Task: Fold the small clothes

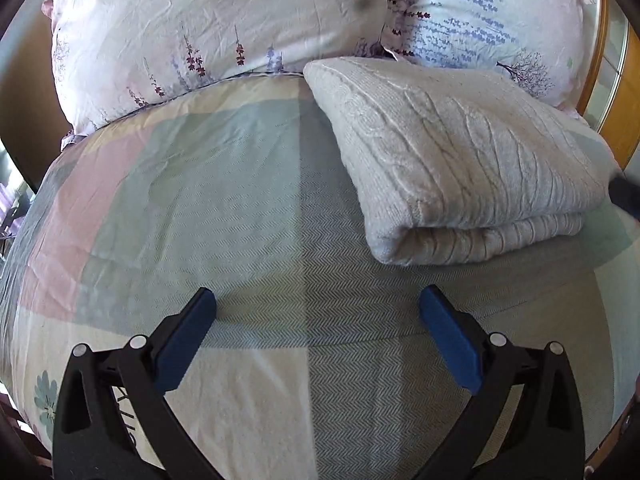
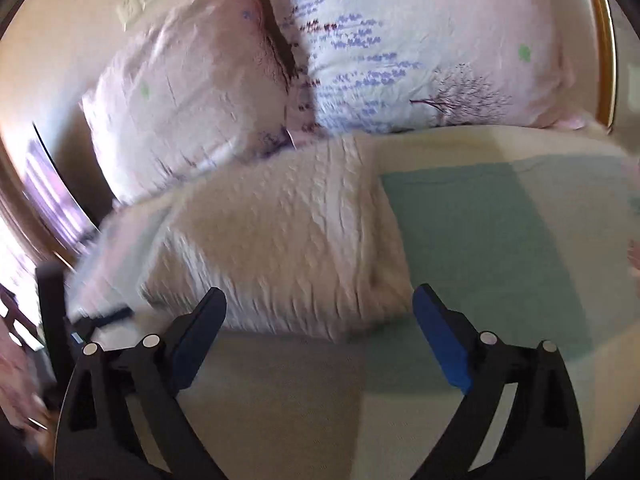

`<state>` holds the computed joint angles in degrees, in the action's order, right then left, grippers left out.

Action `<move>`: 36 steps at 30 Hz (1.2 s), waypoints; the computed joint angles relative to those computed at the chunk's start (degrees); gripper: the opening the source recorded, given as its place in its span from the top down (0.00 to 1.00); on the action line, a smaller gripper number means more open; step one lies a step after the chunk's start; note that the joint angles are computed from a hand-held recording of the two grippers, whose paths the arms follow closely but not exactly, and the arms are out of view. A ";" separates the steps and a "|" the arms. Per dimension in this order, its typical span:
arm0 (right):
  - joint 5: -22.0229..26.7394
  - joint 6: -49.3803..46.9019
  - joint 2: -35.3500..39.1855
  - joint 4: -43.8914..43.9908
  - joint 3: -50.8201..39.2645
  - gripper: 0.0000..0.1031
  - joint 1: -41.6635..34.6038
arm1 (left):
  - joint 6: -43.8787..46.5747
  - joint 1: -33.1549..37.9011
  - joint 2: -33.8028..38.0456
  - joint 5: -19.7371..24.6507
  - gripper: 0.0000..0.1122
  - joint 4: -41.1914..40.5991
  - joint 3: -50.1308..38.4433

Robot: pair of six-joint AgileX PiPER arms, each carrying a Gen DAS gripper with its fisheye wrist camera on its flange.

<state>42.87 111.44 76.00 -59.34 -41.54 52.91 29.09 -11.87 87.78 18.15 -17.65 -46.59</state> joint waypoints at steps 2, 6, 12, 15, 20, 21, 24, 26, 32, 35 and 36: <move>3.32 -2.07 3.99 4.49 -2.30 0.06 2.27 | 1.52 0.45 0.06 0.53 0.10 -1.40 -0.14; 2.29 -4.10 10.39 8.72 -4.01 0.06 1.81 | 6.05 1.60 0.37 1.58 0.10 -5.53 -0.43; 8.99 -10.17 16.59 14.04 -10.55 0.01 2.48 | 6.80 1.66 0.26 1.58 0.10 -6.11 -0.24; 8.59 -9.52 16.17 14.20 -9.90 0.01 2.37 | 7.15 1.71 0.22 1.50 0.10 -6.42 -0.15; 9.08 -8.80 16.26 14.02 -9.97 0.01 2.74 | 7.31 1.76 0.26 1.48 0.10 -6.55 -0.14; 9.05 -8.80 16.25 13.99 -9.95 0.01 2.70 | 7.30 1.73 0.25 1.43 0.10 -6.57 -0.08; 8.95 -9.00 16.35 14.00 -10.06 0.01 2.54 | 7.27 1.74 0.28 1.47 0.10 -6.54 -0.14; 8.95 -9.00 16.41 14.00 -10.11 0.01 2.52 | 7.30 1.73 0.27 1.43 0.10 -6.59 -0.12; 8.92 -8.94 16.34 13.96 -9.99 0.01 2.52 | 7.35 1.71 0.29 1.35 0.10 -6.68 -0.07; 8.88 -8.92 16.34 13.95 -9.97 0.01 2.51 | 7.39 1.72 0.31 1.36 0.10 -6.72 -0.10; 8.90 -8.91 16.40 13.95 -10.05 0.01 2.51 | 7.46 1.72 0.30 1.32 0.10 -6.79 -0.04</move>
